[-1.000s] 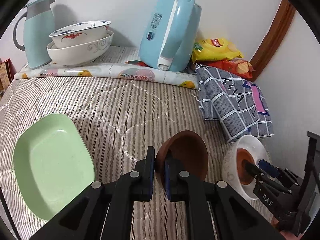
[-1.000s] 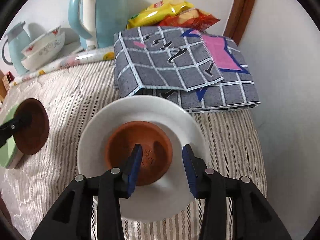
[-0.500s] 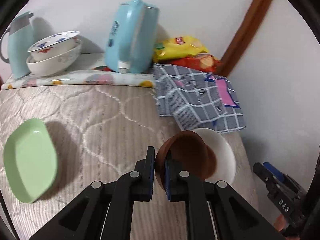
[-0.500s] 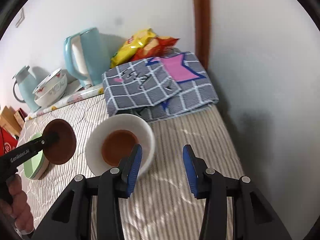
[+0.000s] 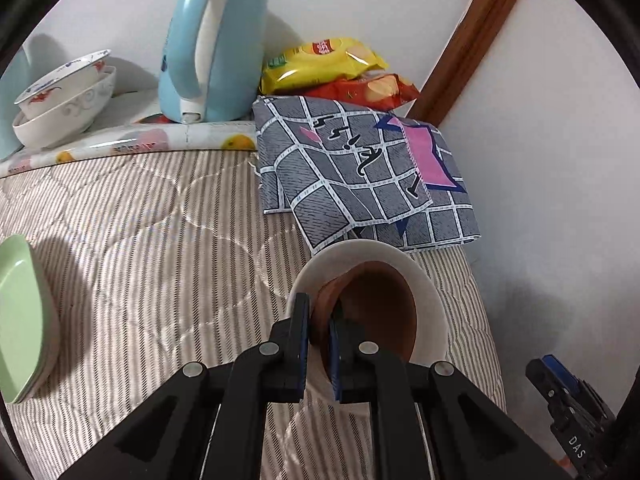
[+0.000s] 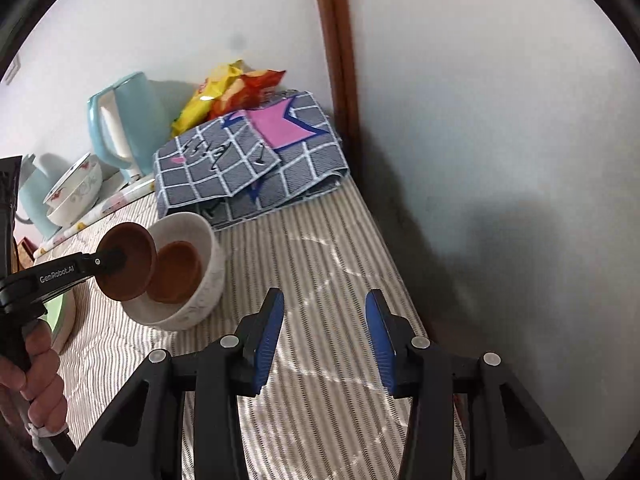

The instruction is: Organize plates and bowls

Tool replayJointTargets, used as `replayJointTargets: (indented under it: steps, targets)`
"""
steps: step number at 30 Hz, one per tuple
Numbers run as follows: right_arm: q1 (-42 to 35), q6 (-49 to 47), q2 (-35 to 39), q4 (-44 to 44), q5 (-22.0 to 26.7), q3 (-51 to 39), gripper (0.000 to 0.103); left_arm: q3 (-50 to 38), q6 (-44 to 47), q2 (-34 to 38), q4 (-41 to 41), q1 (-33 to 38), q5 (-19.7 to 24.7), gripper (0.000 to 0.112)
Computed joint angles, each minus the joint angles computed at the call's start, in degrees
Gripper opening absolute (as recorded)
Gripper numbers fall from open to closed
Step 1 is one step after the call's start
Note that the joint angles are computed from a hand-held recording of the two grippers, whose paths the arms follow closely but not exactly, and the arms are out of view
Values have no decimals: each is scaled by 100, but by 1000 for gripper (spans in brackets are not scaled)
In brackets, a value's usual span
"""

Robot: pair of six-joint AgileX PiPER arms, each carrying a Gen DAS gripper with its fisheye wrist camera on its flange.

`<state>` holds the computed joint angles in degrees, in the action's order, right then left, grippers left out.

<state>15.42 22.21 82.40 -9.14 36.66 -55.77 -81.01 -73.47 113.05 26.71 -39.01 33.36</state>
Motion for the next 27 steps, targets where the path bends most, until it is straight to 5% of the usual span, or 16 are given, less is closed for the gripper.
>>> replayJointTargets:
  steps: [27]
  targets:
    - [28, -193, 135, 313, -98, 80, 42, -552, 1095, 638, -1025, 246, -117, 13]
